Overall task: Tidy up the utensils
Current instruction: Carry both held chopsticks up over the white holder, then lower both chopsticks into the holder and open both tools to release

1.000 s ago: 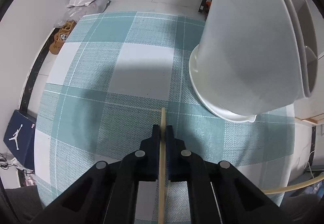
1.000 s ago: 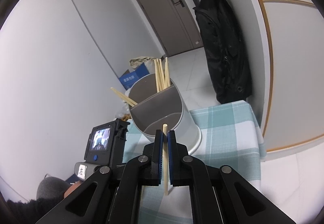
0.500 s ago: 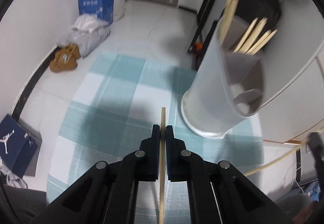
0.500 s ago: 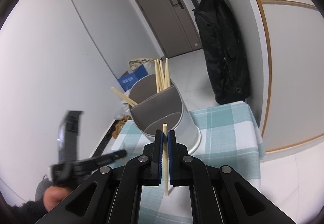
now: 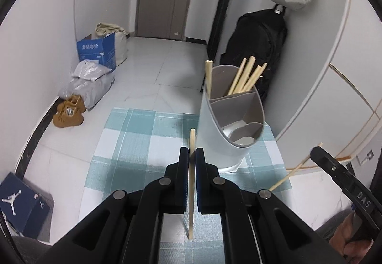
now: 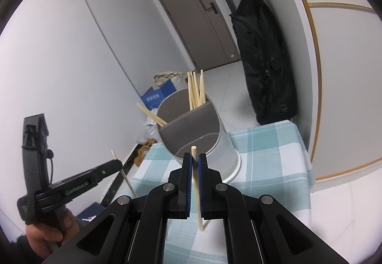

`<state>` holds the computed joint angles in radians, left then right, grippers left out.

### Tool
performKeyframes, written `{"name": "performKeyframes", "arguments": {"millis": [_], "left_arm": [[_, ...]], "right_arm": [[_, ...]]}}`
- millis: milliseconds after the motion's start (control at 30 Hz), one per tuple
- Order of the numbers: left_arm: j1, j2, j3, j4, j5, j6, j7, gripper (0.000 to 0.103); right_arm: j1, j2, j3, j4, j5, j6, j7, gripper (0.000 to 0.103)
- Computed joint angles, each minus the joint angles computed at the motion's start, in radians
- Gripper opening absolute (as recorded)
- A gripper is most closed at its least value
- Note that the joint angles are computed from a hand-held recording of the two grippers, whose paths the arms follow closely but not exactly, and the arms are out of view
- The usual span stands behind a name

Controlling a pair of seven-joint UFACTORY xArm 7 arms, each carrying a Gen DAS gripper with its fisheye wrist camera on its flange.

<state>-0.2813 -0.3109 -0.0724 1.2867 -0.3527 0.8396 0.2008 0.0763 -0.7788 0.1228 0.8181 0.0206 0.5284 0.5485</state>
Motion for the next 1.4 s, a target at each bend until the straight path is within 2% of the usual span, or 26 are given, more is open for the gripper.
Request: {"name": "performKeyframes", "arguments": {"millis": [500,767,1067,1400], "left_arm": [[-0.014,0.004,0.024,0.040,-0.068,0.036,0.094,0.001],[-0.008,0.030,0.028,0.088,-0.100,0.065,0.122,0.001],[0.010,0.127,0.030,0.298,-0.162,0.172,0.102,0.001],[0.038,0.287,-0.016,0.600,-0.172,0.223,0.053,0.001]], "right_arm": [[0.012,0.025,0.016,0.008,-0.009,-0.020,0.004,0.004],[0.012,0.057,0.020,0.054,-0.021,-0.024,0.001,0.004],[0.001,0.119,-0.011,0.184,-0.022,-0.001,-0.029,0.004],[-0.031,0.236,-0.044,0.400,-0.024,0.031,-0.072,0.004]]}}
